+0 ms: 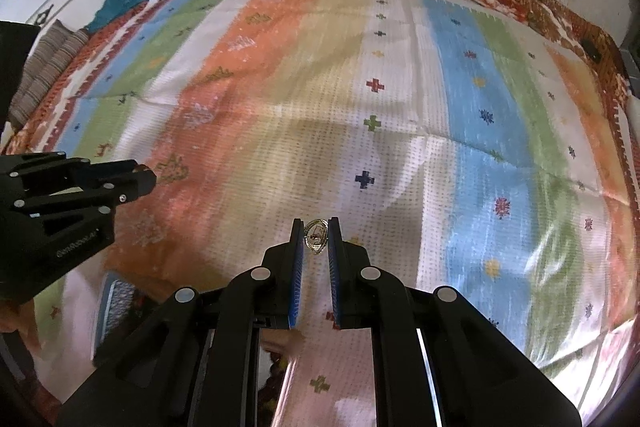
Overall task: Organize jewelry
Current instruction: 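Carry the ring and earring back over the silver tin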
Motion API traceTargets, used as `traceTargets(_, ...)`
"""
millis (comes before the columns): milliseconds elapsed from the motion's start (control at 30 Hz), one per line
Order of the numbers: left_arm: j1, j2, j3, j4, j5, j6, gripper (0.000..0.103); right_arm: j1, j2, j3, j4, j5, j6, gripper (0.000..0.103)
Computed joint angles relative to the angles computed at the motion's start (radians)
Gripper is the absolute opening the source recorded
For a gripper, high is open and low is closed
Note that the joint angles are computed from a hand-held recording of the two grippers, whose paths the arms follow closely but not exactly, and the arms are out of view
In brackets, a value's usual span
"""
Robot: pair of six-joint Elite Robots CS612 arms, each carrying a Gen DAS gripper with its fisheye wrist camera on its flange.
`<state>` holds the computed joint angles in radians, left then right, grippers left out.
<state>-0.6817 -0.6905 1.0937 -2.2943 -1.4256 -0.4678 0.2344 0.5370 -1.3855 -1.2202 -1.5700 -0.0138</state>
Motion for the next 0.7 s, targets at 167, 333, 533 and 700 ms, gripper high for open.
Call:
traceTargets(167, -0.007, -0.026, 0.031, -0.038, 0.005, -0.002, 0.018, 0.003, 0.004, -0.024, 0.001, 0.000, -0.009, 0.013)
traceTargets(333, -0.011, -0.051, 0.068, -0.075, -0.003, -0.011, 0.018, 0.005, 0.008, -0.051, 0.002, 0.004, -0.016, 0.013)
traceTargets(533, -0.020, -0.083, 0.113, -0.121, -0.006, -0.011, 0.018, 0.007, 0.016, -0.088, 0.006, 0.024, -0.018, 0.013)
traceTargets(700, -0.030, -0.101, 0.136, -0.154, -0.004, -0.002, 0.018, 0.010, 0.021, -0.107, 0.005, 0.030, -0.029, 0.013)
